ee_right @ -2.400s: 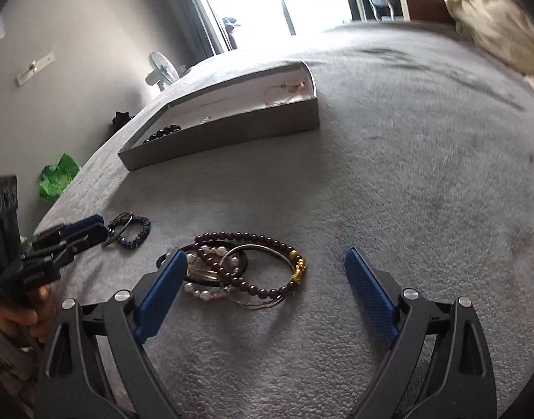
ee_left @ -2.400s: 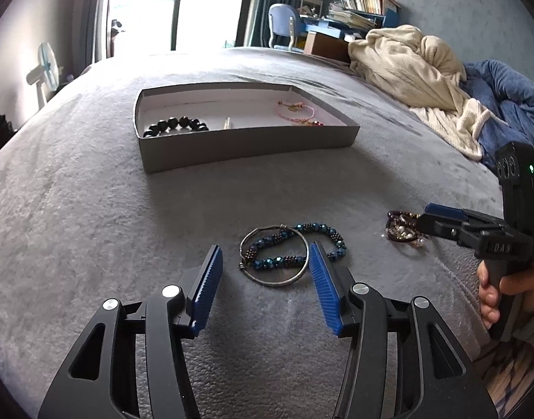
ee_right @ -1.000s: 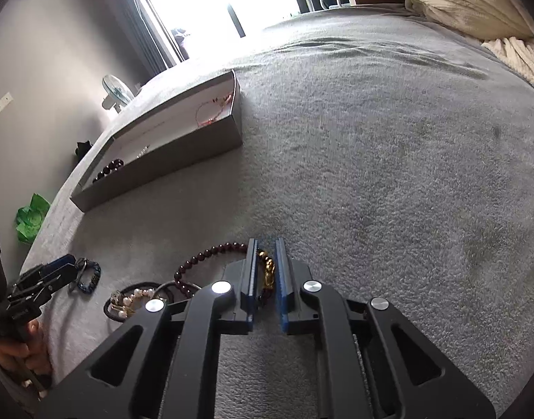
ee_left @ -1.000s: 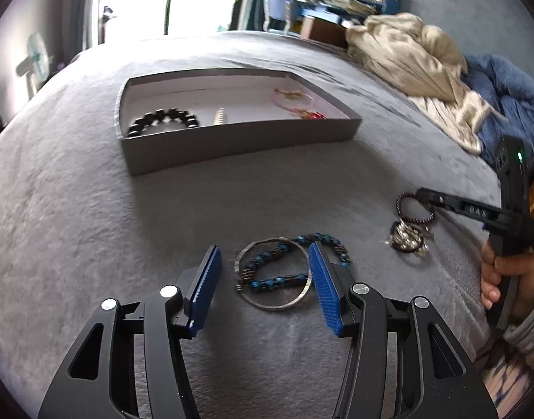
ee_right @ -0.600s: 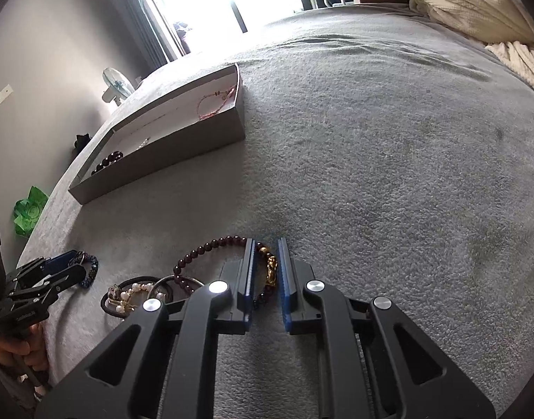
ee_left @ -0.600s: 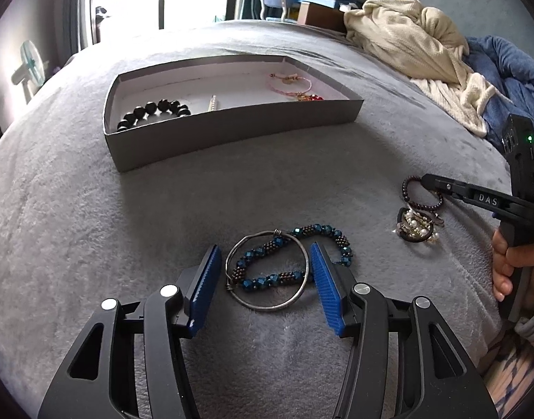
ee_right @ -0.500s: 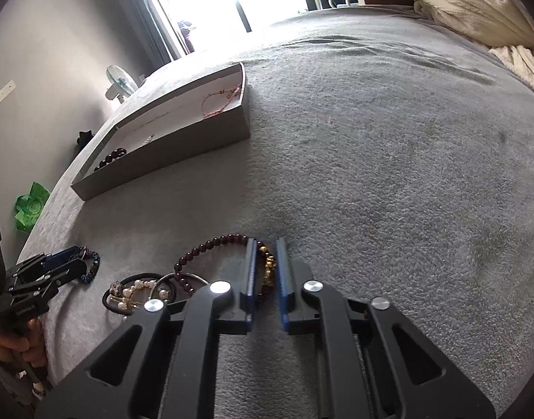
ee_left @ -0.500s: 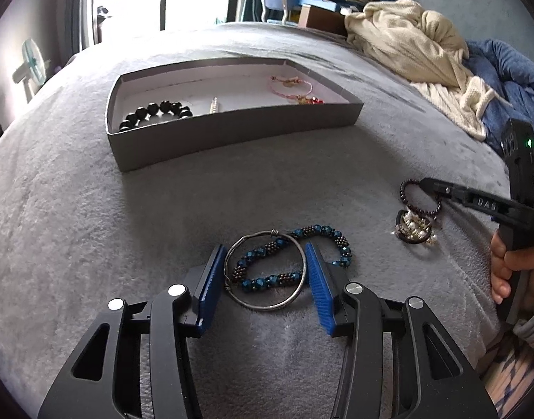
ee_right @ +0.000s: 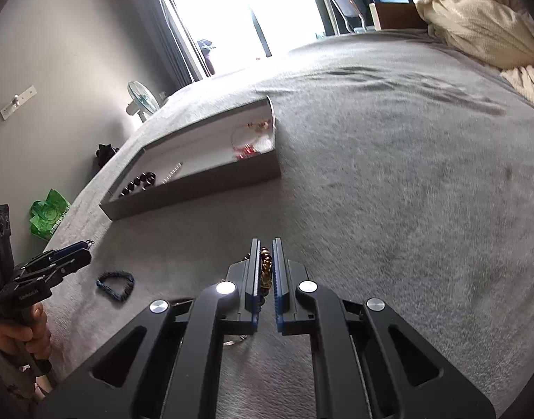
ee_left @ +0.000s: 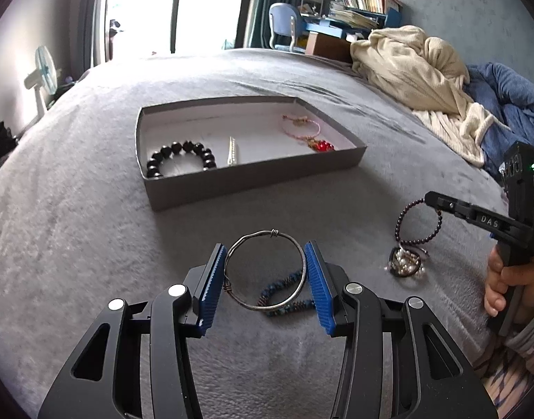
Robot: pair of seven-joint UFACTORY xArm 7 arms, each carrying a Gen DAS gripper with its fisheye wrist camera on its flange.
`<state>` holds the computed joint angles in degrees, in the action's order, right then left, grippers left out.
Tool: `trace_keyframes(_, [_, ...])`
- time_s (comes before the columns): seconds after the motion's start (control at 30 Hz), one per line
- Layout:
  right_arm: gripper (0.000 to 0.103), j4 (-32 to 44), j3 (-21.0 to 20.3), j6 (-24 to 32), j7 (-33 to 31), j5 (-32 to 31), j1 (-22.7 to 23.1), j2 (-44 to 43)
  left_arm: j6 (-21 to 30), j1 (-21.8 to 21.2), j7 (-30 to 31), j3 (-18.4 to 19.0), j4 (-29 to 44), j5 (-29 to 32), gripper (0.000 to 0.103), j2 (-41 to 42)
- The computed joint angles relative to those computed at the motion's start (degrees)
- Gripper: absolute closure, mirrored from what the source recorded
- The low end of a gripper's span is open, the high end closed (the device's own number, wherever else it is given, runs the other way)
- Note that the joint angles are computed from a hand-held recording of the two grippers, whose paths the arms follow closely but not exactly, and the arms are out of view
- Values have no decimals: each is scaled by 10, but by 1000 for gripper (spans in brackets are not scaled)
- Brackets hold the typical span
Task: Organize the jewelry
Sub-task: 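Grasp the silver bangle with the left gripper while the right gripper lifts the garnet bracelet, then carry the silver bangle and garnet bracelet into the grey tray and open both grippers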
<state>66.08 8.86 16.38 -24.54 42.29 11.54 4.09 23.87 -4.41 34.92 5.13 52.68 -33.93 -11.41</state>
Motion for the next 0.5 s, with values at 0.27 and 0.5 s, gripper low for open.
trace_keyframes(0.27, [97, 49, 6, 0, -4, -16, 6, 13, 1, 4, 0, -4, 34, -1, 56, 25])
trace_keyframes(0.5, [97, 119, 18, 10, 16, -54, 3, 56, 4, 16, 1, -15, 78, -8, 56, 59])
